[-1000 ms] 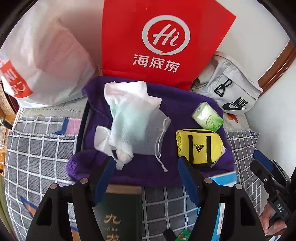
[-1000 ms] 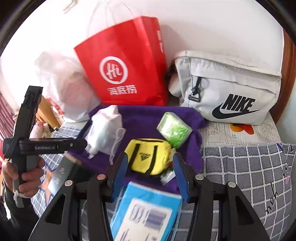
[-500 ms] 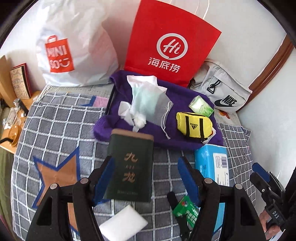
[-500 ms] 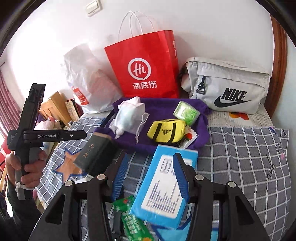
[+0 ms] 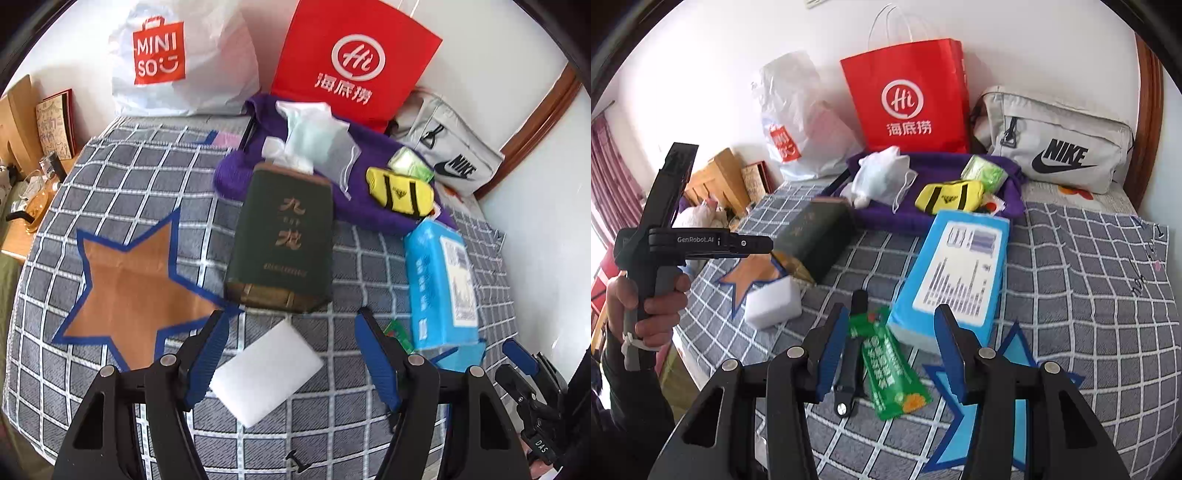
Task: Organize soft objects
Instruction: 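Move the left tool to the white sponge while the right tool approaches the green snack packet, then close the left gripper on the white sponge while the right gripper grasps the green snack packet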
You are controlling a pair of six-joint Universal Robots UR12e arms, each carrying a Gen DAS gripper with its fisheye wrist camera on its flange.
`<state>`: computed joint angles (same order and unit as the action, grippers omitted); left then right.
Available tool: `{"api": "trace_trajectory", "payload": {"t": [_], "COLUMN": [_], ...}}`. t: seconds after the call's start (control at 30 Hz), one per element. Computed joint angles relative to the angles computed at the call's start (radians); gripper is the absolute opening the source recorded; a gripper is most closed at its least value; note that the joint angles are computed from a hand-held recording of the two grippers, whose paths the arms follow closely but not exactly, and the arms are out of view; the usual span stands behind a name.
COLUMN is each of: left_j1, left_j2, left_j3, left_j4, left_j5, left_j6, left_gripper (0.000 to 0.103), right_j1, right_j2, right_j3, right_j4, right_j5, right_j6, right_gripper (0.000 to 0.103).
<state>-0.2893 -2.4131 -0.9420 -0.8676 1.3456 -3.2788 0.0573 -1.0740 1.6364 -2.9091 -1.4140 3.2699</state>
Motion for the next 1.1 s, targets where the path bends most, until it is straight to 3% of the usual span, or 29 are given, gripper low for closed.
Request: {"api": "trace_trajectory", "payload": {"t": [0.27,0.37,0.6,0.8,0.9,1.03,1.1], "left_j1": [0.003,-0.004,-0.01,-0.004,-0.005,-0.011,-0.011], "left_j2": [0.025,0.033,0.021,0.02,0.018,0.018,0.018], "left_j3": [-0.115,-0.149,-0.13,-0.141,-0.142,-0.149,-0.15], "left_j4": [0.09,0.144,0.118,0.129,0.113,0.123,0.128], "left_j5": [0.01,0.054,0.076,0.047,0.048,0.075,0.074], "left_j6": [0.015,0.03,0.078,0.084,0.084,0.094,0.091], "left_gripper": [0.069,0.073,0.075,0.077,0.078,0.078,0.078], "right_j1": [0.017,0.024,0.026,0.04,0.052,0.063,0.065], "right_j2": [0.024,0.037,0.07,0.103,0.116,0.123,0.12], "right_j3": [0.032,0.031,-0.001,-0.036,-0.04,-0.037,-0.034], "right_j4": [0.034,0.055,0.087,0.091,0.05,0.007,0.008], "right_j5": [-0.005,-0.031,-0.025,-0.095,-0.13,-0.153,-0.161], "right_j6": [-0.041,-0.055,-0.087,-0.106,-0.121,-0.171,-0.176], "right_gripper": [0.048,0.048,0.048,0.05,0.049,0.031,0.028]}}
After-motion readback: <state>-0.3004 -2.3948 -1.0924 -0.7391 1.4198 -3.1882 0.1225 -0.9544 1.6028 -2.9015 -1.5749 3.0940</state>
